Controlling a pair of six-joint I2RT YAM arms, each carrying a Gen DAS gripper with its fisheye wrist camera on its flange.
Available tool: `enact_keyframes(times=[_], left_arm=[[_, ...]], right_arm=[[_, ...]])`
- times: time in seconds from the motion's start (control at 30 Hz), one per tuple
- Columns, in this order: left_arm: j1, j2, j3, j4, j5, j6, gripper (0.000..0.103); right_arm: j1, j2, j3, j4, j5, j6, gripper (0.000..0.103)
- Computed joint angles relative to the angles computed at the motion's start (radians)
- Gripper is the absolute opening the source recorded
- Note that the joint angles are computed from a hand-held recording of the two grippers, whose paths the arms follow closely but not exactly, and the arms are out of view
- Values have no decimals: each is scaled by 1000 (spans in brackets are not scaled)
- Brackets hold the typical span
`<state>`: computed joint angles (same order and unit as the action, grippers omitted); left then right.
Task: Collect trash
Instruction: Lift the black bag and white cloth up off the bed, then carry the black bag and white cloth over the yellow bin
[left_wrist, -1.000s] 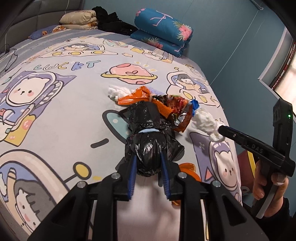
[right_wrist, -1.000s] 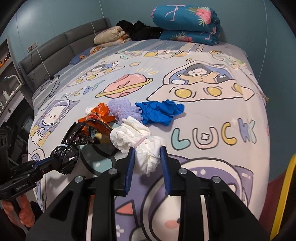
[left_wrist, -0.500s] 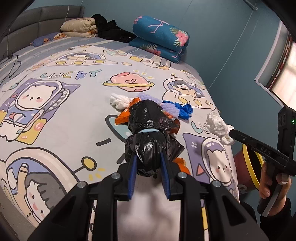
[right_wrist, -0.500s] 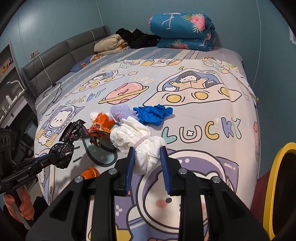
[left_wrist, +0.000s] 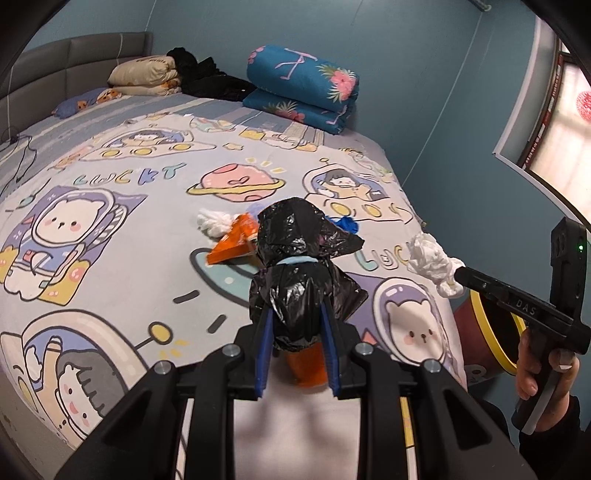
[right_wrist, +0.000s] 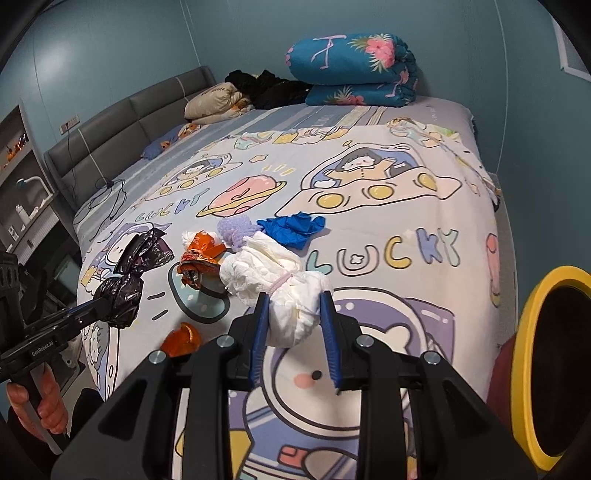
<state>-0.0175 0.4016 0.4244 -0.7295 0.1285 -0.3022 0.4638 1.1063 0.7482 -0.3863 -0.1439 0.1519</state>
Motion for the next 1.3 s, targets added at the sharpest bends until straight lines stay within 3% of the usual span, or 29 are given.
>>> enact_keyframes(times=[0.23, 0.63, 1.3], left_arm=[[-317, 81, 48, 53, -217, -154, 23], [-651, 288, 145, 153, -438, -279, 23], [-806, 592, 295, 302, -488, -277, 23]], right_arm=[[-130, -97, -27, -58, -72, -54, 26], [-360, -168, -36, -125, -194, -148, 26], [-716, -143, -2, -185, -374, -307, 26]])
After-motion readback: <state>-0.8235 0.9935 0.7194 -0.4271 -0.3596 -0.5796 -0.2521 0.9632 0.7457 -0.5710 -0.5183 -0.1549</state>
